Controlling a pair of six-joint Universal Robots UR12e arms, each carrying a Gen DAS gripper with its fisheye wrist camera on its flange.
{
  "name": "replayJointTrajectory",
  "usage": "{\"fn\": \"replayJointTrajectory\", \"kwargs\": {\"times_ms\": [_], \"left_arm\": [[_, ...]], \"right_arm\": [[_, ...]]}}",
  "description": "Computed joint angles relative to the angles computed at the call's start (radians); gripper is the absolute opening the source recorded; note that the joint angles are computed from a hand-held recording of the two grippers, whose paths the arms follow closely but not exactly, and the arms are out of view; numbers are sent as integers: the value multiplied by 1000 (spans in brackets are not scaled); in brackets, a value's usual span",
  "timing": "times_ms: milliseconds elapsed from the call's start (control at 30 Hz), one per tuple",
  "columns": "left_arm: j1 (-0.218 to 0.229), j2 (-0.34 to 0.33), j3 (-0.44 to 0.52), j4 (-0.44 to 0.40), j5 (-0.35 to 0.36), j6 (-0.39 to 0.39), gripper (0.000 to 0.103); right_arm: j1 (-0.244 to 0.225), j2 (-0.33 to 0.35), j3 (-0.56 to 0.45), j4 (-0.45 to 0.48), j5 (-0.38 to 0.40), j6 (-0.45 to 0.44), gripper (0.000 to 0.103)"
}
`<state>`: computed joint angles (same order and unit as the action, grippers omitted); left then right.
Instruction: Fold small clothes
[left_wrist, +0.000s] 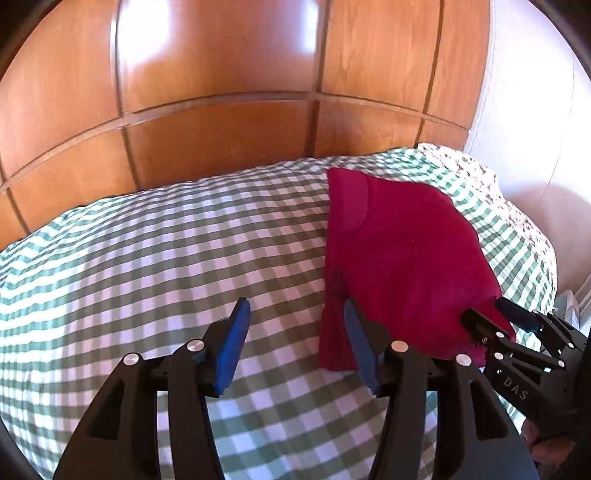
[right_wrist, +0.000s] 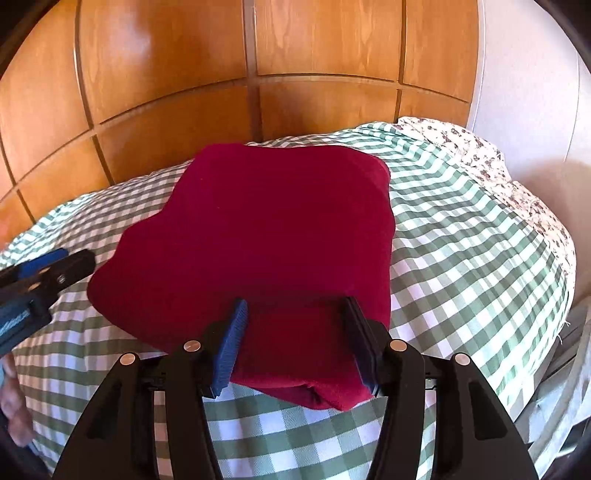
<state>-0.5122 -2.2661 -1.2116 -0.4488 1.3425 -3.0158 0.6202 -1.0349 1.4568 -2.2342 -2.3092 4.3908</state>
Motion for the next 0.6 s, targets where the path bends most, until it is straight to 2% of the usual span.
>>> {"fn": "replayJointTrajectory", "kwargs": {"times_ms": [133,167,200,267,433,500,600], "left_arm": [[7,27,-42,34,14,-10,57],[8,31,-49,42,17,-11,57],[10,38,-60,52,17,-14,57],[13,48,-74,62,16,-17,59],[19,75,-117,107,25,-23,64],[21,83,-131,120,25,-32,67],[25,97,-155,144,27,-39,73]], "right_arm": [[14,2,-19,28,-19,35,68],[18,3,-25,39,-24,46,75],[23,5,-31,47,-29,65,77],[31,8,-42,63,-36,94,78],[54,19,-78,155,-64,185,83],[63,21,-92,196,-80,227,90],[76,23,-110,255,-116,283,94]]}}
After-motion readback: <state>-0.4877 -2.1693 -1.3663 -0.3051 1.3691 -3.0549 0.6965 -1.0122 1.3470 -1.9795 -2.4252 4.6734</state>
